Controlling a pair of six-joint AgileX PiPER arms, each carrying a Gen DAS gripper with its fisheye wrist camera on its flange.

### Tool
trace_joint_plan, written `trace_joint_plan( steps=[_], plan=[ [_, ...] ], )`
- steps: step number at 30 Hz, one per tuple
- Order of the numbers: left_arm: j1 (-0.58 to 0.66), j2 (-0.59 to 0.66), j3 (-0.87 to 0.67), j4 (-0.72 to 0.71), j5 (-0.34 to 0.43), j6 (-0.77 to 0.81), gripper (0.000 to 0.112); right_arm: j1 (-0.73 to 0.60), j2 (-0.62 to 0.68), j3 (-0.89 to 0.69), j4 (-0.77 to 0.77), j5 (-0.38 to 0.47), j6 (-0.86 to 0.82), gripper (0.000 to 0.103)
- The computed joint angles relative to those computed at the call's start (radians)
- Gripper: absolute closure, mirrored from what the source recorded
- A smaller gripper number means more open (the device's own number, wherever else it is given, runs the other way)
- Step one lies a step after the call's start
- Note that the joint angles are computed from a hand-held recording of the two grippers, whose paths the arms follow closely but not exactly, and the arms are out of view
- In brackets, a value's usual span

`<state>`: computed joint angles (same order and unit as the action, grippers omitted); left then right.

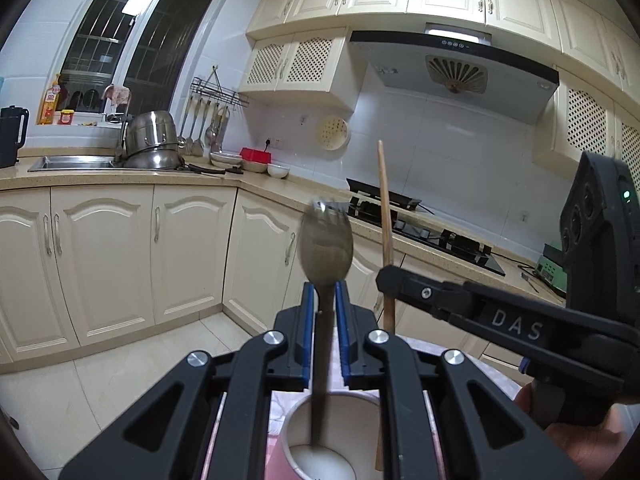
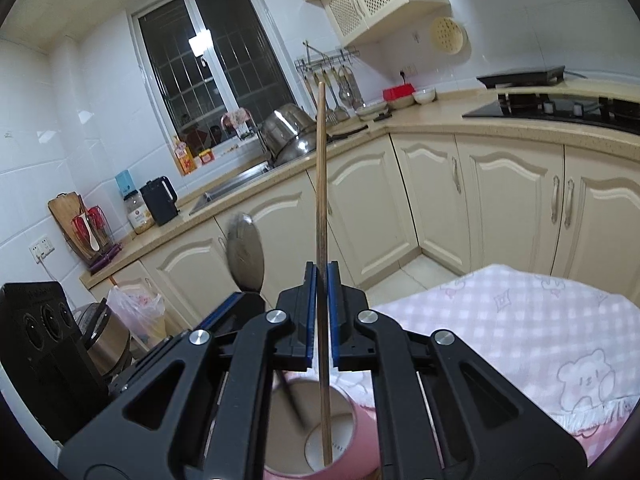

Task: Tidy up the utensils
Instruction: 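Lift both utensils and drop them into the pink cup, then move the right tool back to the chopstick bundle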

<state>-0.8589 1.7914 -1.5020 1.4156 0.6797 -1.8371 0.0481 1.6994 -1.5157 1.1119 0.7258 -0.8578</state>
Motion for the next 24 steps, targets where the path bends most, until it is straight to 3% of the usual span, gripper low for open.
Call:
trace_joint_plan(
  steps=[1,2,4,8,11,24],
  plan=[
    [0.001,-0.005,0.005,-0.007,0.000,0.004,0.090,-0.006,-0.005,0.005,-0.017,0.001,0.012,0.090],
    [-0.001,-0.010,0.010,-0.009,0.007,0.001,0.074,-0.013,-0.007,0.010,-0.020,0.003,0.013,0.066],
    [-0.005,-0.031,0.027,-0.014,0.012,-0.004,0.061,-0.038,-0.028,0.041,0.009,-0.004,0.006,0.018],
    [-0.027,-0.071,0.051,-0.037,0.059,0.011,0.034,-0.078,-0.038,0.039,0.012,0.032,0.018,0.017],
    [-0.067,-0.097,0.043,-0.065,0.135,0.061,0.021,-0.104,-0.055,0.040,-0.012,0.050,0.049,0.008],
    [-0.229,-0.138,-0.088,-0.240,0.416,0.321,0.016,-0.240,-0.153,0.047,-0.202,0.250,0.191,0.007]
  ],
)
